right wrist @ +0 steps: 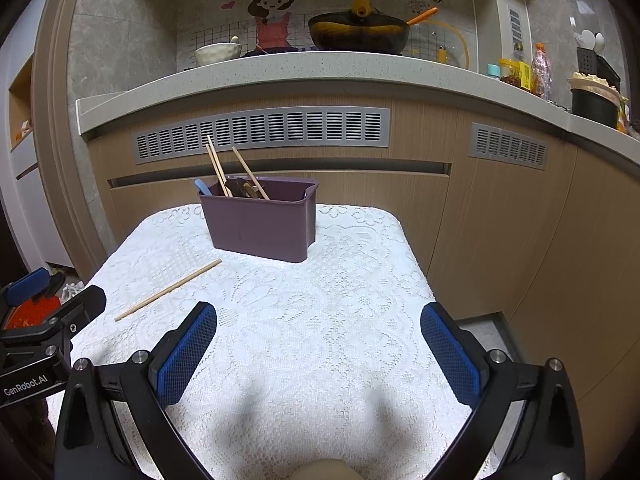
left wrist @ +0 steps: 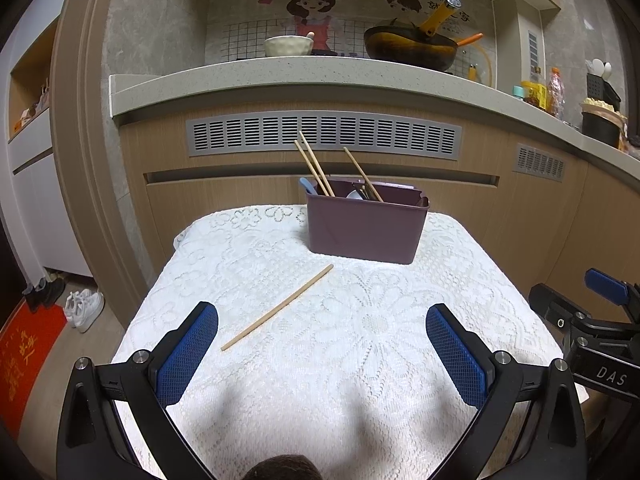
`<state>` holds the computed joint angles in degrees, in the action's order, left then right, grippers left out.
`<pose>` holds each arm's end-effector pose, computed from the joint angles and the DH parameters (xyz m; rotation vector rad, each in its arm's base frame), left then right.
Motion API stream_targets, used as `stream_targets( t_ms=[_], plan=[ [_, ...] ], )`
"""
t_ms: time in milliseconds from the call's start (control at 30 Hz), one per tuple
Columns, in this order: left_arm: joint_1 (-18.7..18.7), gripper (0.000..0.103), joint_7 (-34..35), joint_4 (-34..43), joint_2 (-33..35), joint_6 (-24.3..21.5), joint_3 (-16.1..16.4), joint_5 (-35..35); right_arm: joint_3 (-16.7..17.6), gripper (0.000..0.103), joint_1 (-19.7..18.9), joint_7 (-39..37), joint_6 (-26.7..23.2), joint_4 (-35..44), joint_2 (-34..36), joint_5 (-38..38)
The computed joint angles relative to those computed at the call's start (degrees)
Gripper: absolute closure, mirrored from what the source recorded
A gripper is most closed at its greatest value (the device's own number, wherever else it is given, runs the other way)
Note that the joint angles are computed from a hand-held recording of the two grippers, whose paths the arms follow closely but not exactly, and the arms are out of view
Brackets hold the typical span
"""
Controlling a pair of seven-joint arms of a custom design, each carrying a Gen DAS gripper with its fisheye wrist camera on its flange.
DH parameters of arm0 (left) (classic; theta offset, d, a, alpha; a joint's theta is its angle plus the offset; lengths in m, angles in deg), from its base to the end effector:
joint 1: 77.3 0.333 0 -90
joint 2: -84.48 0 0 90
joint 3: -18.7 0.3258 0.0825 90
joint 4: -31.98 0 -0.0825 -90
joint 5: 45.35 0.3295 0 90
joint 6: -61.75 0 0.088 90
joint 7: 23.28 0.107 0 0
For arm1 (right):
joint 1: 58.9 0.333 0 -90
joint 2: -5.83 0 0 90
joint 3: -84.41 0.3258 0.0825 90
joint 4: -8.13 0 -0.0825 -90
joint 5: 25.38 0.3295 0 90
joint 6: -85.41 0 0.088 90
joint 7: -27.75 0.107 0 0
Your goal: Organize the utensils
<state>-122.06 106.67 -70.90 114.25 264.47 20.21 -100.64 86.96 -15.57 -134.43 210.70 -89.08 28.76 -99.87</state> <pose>0.5233 -0.3586 0.4211 -1.3153 1.8719 -1.1711 0.4735 0.4321 0.4309 -1.3545 1.8539 -1.0813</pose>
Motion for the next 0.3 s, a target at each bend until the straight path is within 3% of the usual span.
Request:
stream_targets(
  t_ms=[300],
  plan=[
    [1.4,0.000,-0.4,-0.3,0.1,0.6,-1.4,0.9,0.0,0.002,0.0,-0.1,-0.1,-0.1,-0.1,0.0]
  ],
)
